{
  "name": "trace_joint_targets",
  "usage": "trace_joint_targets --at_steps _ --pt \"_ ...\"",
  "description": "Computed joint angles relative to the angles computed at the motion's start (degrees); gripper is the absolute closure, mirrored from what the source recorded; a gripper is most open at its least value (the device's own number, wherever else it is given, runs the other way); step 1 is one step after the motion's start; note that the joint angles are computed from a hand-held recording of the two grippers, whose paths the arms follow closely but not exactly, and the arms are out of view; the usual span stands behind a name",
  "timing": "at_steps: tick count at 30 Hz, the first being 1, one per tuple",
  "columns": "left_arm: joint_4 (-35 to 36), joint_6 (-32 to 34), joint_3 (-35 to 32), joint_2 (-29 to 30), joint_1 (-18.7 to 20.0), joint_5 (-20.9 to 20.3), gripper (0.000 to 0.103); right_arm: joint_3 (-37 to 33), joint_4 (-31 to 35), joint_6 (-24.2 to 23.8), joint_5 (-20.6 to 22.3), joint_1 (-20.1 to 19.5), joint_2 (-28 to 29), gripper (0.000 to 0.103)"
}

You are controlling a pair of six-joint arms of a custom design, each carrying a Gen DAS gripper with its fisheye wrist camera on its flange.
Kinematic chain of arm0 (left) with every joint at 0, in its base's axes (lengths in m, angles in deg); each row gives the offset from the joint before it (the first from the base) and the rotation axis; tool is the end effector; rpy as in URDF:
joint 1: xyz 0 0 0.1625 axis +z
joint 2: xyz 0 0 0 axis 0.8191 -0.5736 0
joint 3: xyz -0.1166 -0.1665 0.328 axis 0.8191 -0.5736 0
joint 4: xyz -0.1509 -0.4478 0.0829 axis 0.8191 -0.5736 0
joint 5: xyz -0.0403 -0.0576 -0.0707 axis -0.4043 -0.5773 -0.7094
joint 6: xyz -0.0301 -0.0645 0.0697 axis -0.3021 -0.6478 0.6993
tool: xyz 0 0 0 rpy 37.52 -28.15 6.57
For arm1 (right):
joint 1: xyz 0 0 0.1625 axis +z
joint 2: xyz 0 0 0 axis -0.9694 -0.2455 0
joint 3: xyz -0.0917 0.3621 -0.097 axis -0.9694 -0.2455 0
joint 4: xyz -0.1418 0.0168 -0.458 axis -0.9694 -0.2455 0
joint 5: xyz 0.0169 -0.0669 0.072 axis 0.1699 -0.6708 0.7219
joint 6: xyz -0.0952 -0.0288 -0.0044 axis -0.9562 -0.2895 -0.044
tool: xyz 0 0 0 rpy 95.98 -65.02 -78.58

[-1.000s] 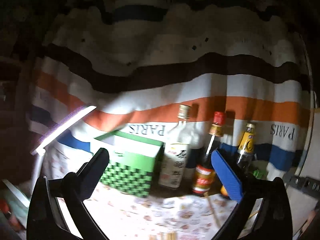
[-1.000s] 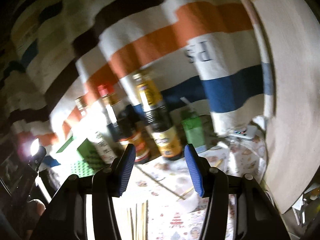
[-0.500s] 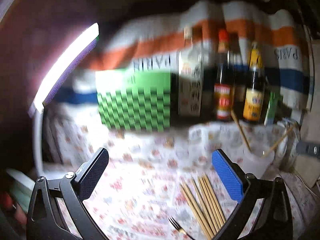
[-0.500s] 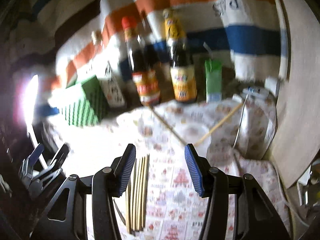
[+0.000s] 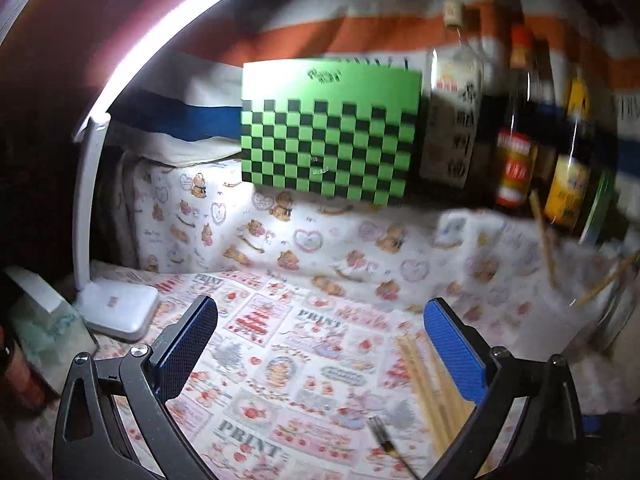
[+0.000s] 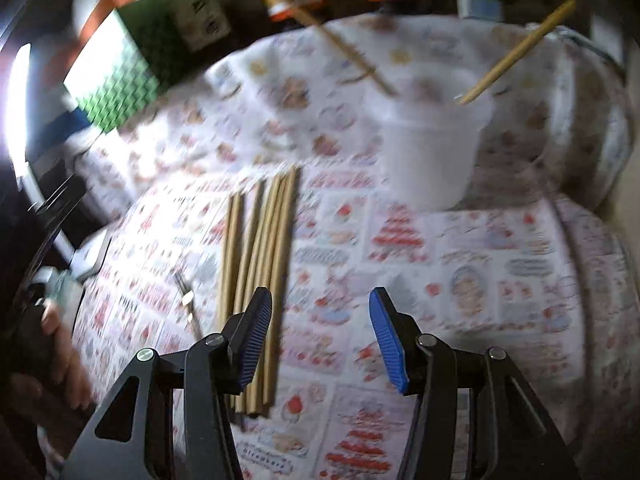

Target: Organize utensils

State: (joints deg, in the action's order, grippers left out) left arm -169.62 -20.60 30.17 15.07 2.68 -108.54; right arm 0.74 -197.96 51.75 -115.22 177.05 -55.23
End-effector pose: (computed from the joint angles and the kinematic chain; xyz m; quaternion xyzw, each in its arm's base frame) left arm -0.1968 -0.7283 0.2526 0.0327 0.7345 -0.5556 0.3883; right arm 0.2561 -0.7908 0.1506 0.2118 -0.9339 0.2095 0.1976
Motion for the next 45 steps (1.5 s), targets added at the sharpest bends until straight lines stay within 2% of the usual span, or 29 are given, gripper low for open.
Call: trace_joint_targets --at_steps 2,6,11,13,15,18,25,27,30,32,36,42,45 --pt "4.6 -2.4 0.6 -1.0 0.3 -0.4 0.001 0.9 -0.4 -2.0 -0.6 0.3 -0.1 0.049" --pt "9.1 -7.6 2.5 -2.9 0.6 -2.4 0.001 2.1 -2.5 -5.9 -3.0 1.1 0.3 0.049" --pt "24.9 -22.3 4.9 -6.7 1.9 -6.0 0.001 2.5 -5.7 -9.6 -7.0 2.1 1.6 0.049" --pt "28.8 -26.4 5.3 -7.7 2.4 -7.5 0.001 2.6 -6.5 -10.8 -7.8 2.4 1.9 0.049" --pt "29.8 -27.9 5.4 -7.9 2.6 -7.4 0.001 2.7 -6.0 -11.3 -8.1 2.5 2.1 0.049" --pt "27.6 -27.0 5.5 -7.6 2.3 -6.3 0.001 3.1 -6.8 -13.0 -9.7 3.1 2.4 0.049" --pt "27.7 -27.8 5.6 -7.9 2.3 -5.7 0.001 3.7 -5.5 -13.7 -9.5 3.5 2.4 0.049" --pt "28.9 -28.6 5.8 -8.2 2.5 -6.4 0.001 3.5 -3.6 -12.3 -8.4 3.3 2.1 0.055" --pt "32.3 -32.9 6.9 -9.9 3.1 -10.2 0.001 2.7 1.5 -8.4 -5.2 2.7 1.4 0.063" --pt "32.3 -33.4 7.0 -10.0 3.0 -10.1 0.001 2.1 4.7 -6.1 -2.7 2.2 0.9 0.067" --pt "32.7 -33.3 6.5 -9.5 3.0 -9.4 0.001 3.3 0.9 -7.0 -3.6 2.6 0.5 0.072" --pt "36.5 -35.5 5.9 -9.4 3.6 -10.0 0.001 2.9 3.3 -4.8 -2.3 2.3 0.1 0.081" --pt "36.6 -35.4 6.1 -9.5 3.6 -10.3 0.001 3.0 2.9 -5.6 -3.0 2.4 0.3 0.090"
